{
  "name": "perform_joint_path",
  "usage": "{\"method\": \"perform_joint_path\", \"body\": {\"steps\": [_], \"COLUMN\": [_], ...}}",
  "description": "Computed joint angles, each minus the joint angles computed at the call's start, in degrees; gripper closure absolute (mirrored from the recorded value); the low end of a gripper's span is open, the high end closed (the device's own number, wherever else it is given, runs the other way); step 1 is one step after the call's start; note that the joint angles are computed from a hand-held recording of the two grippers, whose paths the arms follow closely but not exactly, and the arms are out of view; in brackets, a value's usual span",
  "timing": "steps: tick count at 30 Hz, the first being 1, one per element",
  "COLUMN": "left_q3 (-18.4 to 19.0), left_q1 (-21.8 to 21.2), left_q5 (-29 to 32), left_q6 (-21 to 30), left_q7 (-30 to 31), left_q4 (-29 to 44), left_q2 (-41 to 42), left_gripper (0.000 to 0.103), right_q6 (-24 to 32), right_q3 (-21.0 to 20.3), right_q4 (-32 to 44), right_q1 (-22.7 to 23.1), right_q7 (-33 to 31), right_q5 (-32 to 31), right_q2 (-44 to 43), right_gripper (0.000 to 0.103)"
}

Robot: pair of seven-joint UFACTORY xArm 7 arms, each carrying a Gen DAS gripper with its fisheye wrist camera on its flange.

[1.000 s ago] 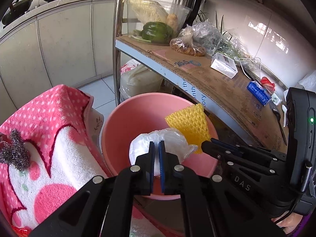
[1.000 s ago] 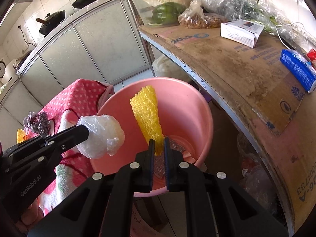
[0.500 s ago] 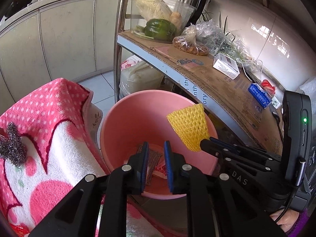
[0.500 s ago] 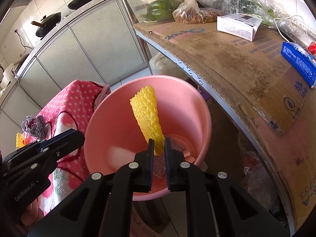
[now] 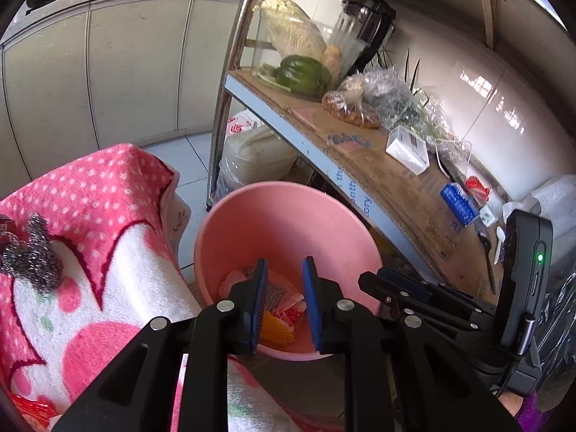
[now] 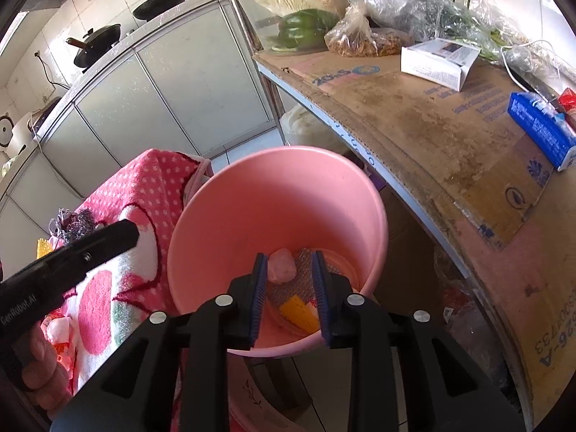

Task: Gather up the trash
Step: 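Open both tools to drop the bag and net into the bucket, then move both tools back over the table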

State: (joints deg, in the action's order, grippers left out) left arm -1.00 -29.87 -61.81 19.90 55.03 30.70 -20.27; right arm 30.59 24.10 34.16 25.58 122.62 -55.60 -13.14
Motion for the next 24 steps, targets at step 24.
{"method": "perform_joint_path", "body": {"steps": [24], "left_q3": [12.24], "left_q1": [10.29], "left_q5": [16.61], "left_q6": [7.41], "left_q7": [-7.26], "left_q4": [-5.12], "left_q2": [-19.72], "left_gripper": [0.084], "right_q6": [7.59], "right_q3": [4.23], "right_q4": [11.78], "right_q1": [3.16], "right_q7": [-6.69], "right_q5": [-1.35], "right_q2": [1.15], "right_gripper": [0.077]}}
